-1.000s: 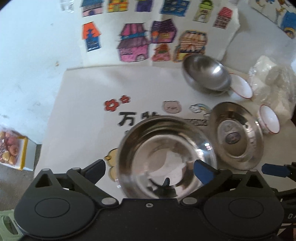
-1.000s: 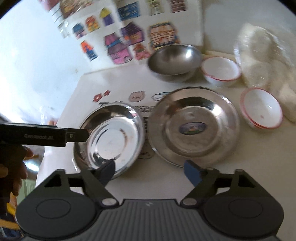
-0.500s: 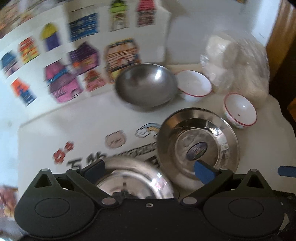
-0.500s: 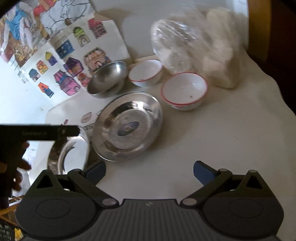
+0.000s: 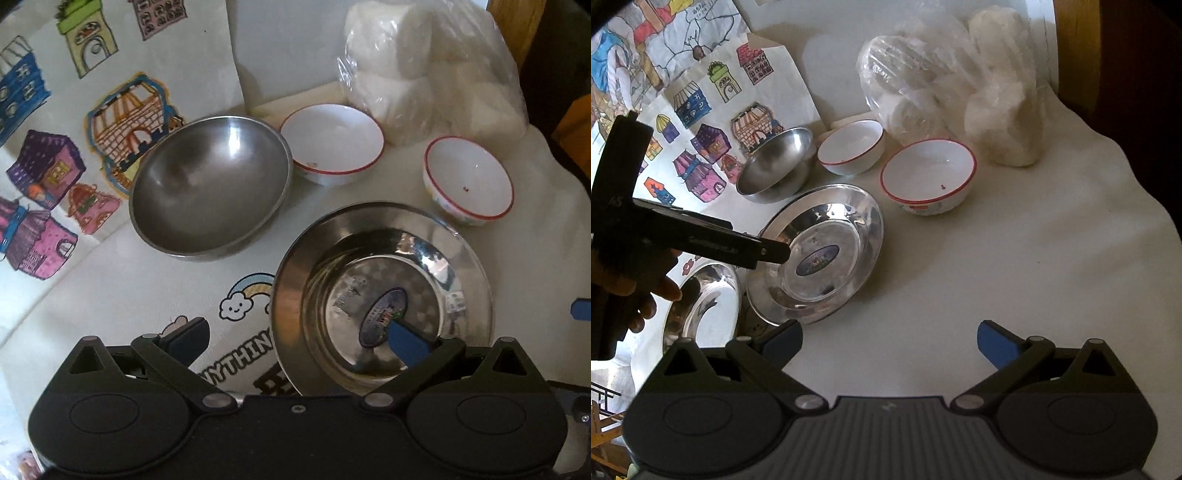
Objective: Organize plates and bowls
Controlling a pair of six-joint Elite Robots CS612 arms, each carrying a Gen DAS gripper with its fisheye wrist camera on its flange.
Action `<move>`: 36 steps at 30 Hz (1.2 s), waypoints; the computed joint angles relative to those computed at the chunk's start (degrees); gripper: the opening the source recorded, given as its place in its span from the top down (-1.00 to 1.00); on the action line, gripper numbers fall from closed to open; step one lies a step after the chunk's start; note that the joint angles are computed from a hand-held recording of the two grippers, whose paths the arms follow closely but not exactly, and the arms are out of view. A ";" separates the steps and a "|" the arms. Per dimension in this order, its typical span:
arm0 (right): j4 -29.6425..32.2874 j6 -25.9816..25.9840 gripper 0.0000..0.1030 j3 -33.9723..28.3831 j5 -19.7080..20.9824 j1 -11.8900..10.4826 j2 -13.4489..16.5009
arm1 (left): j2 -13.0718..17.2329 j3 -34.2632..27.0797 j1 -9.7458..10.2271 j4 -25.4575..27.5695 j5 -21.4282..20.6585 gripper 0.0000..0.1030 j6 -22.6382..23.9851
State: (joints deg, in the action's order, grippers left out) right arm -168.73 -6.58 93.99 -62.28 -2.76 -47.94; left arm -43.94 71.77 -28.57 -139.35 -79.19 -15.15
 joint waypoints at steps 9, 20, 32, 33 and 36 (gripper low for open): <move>1.91 2.14 -0.94 -2.85 -1.61 1.48 1.48 | 1.19 -1.84 0.14 3.66 1.71 -0.99 5.74; 4.29 3.52 -0.36 -5.45 -2.50 2.59 2.80 | 1.37 -2.07 0.22 3.54 0.94 -0.64 6.35; 6.18 2.68 0.47 -6.40 -0.53 2.52 3.44 | 1.27 -1.56 2.14 1.41 -6.43 0.28 -0.03; 6.29 2.44 0.57 -6.48 -0.07 2.51 3.46 | 1.23 -1.50 2.26 1.15 -7.08 0.38 -0.26; 7.18 1.87 0.57 -6.61 -0.44 2.63 3.30 | 1.00 -1.24 2.16 0.95 -7.03 0.43 -1.28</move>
State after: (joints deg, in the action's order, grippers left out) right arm -161.55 -4.71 87.37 -62.72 -0.13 -44.64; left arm -42.94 70.53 -26.40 -138.40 -86.22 -16.43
